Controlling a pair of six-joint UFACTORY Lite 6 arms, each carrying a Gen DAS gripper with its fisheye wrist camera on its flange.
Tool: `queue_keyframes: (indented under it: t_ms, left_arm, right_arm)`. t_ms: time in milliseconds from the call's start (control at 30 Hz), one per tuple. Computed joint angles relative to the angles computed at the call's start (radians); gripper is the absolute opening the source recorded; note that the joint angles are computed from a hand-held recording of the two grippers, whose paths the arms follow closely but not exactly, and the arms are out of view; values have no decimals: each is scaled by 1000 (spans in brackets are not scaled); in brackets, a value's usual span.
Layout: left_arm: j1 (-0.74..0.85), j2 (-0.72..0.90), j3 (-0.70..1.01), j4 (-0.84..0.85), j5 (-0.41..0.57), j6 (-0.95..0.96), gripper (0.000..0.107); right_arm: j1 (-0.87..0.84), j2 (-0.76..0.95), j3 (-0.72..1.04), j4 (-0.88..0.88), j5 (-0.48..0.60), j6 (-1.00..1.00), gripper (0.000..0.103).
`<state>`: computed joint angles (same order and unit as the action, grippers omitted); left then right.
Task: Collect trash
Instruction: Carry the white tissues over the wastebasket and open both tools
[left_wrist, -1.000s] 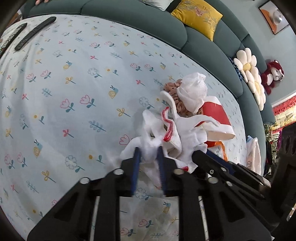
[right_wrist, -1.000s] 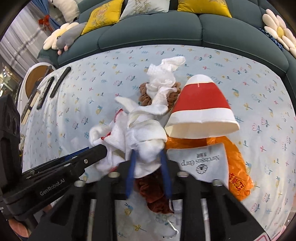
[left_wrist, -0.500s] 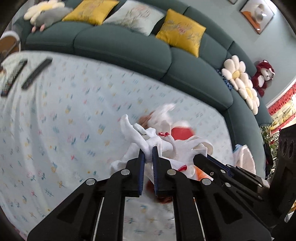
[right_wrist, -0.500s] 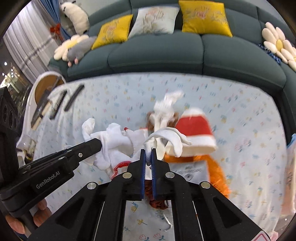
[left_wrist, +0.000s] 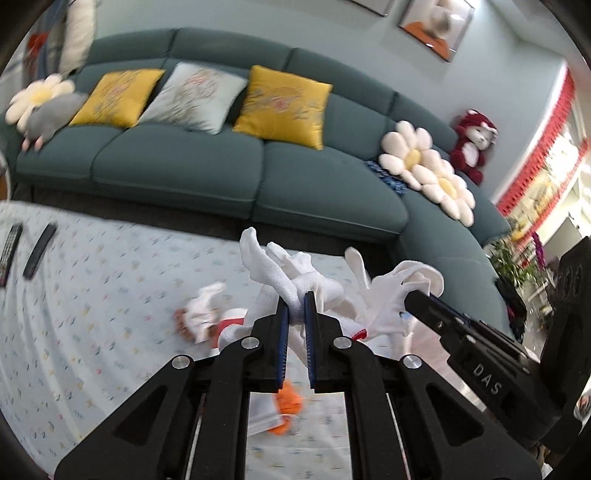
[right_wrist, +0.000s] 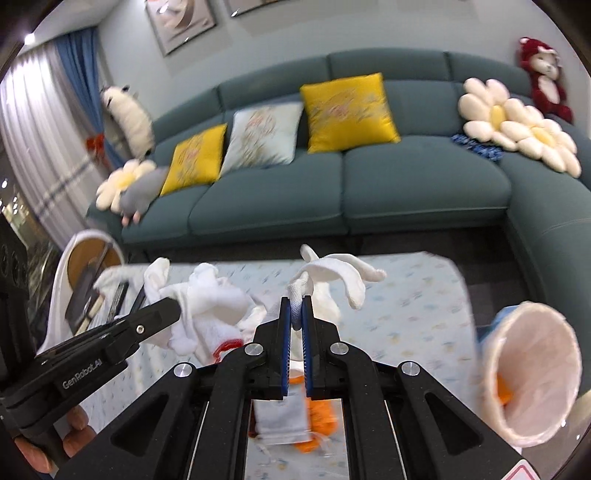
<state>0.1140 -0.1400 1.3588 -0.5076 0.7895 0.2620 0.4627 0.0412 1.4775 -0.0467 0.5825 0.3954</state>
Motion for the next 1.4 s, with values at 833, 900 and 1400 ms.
queue_keyframes:
  t_ms: [833, 900, 1400]
  left_arm:
    - [-873, 543, 544, 591, -42, -753, 8]
    - [-894, 590, 591, 589, -30, -758, 8]
    - [-972, 836, 835, 643, 10, -873, 43]
  right_arm:
    - [-1021, -215, -296, 771, 199, -1046, 5]
    - [-1065, -199, -313, 795, 204, -1091, 5]
    - [-1188, -85, -347, 834, 173, -1226, 14]
